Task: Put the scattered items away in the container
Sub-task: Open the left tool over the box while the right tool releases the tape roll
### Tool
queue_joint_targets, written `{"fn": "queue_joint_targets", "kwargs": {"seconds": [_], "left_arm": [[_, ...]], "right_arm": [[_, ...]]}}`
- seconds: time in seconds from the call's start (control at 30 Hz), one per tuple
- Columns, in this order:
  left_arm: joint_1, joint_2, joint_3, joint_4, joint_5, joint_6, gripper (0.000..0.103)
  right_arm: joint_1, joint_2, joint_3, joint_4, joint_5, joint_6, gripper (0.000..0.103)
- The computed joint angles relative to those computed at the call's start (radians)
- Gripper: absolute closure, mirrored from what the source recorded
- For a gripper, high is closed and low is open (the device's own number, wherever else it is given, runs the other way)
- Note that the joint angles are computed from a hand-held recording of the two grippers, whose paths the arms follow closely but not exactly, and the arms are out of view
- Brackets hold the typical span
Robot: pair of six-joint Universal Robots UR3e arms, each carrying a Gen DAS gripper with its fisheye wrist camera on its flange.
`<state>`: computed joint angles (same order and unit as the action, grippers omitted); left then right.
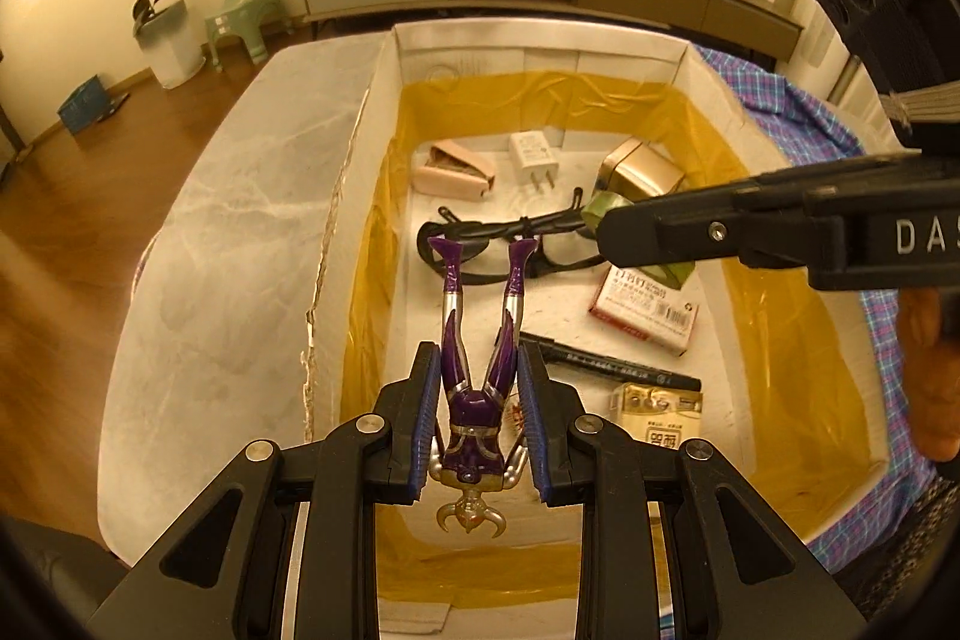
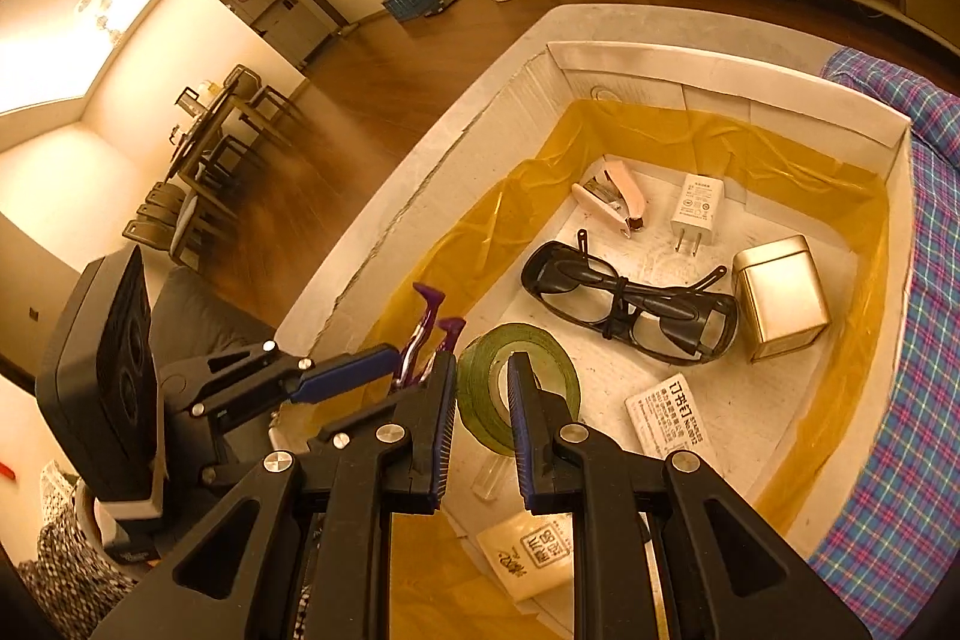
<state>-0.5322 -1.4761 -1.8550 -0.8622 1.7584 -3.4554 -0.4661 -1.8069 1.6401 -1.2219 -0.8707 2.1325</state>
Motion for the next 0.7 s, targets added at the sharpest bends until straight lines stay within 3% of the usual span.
{"fn": "queue_joint_targets", "kwargs": {"seconds": [0.47,0.7], "left_arm": [[0.013,0.014,-0.039,0.045,0.005,0.013,0.079],[0.035,0.066,-0.08,0.061,-0.025,0.005,0.072]], "right_arm": [[0.119,0.079,0.011,-0.196,-0.062,0.163,0.084],[0.117,0.107,0.014,-0.239,-0.069,0.222,0.081]]}}
